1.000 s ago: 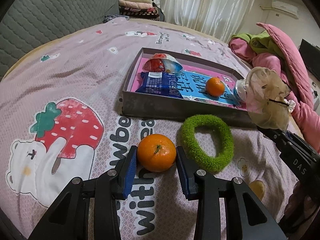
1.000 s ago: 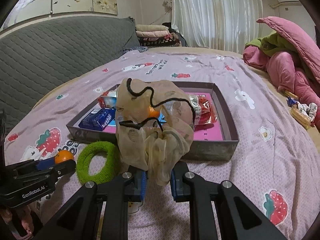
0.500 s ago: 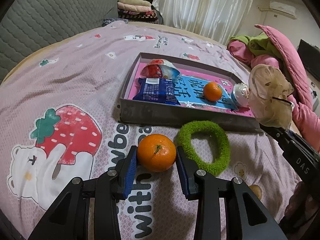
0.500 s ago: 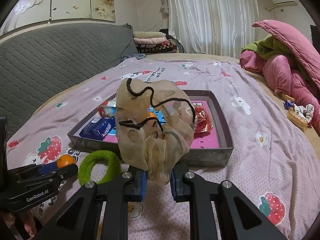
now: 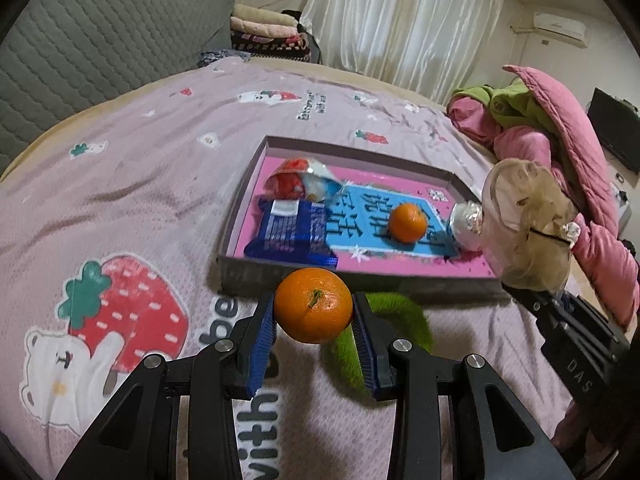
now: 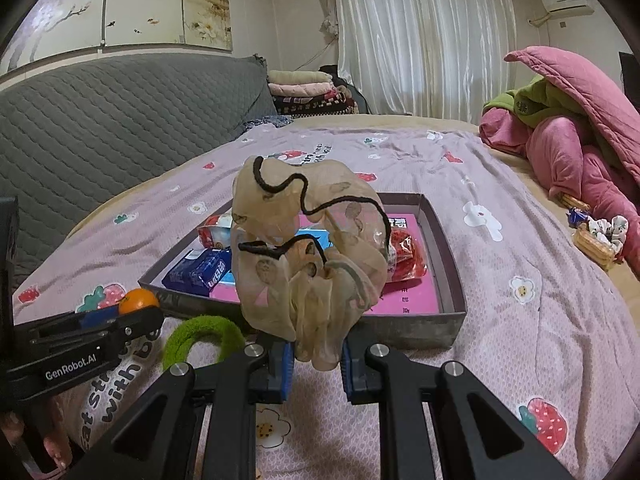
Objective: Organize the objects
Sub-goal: 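Lift and carry the orange over the tray while the right tool carries the mesh bag there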
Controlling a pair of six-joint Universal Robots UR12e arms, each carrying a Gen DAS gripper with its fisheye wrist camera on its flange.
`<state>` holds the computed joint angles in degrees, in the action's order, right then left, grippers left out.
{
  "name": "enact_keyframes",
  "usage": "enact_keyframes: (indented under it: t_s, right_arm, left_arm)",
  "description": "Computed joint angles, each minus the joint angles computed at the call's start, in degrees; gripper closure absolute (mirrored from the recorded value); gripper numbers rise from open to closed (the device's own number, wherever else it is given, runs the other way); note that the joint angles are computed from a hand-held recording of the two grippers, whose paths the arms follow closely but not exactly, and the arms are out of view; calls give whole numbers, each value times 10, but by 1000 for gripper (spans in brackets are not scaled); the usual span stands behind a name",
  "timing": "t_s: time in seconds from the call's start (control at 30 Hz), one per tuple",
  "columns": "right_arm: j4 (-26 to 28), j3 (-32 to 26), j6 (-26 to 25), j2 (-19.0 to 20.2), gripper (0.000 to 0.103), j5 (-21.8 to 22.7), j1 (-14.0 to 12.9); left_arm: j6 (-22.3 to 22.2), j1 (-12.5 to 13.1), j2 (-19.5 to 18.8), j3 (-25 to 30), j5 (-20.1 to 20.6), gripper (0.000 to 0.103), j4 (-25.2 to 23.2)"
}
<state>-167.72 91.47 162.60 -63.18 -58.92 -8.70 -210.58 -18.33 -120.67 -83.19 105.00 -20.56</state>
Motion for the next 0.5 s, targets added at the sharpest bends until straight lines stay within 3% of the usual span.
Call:
enact_keyframes:
  t_s: [0.5]
  right_arm:
    - [-2,-26,19,12,84,-2,4]
  left_arm:
    - [27,0,-23,43,8,64,-13]
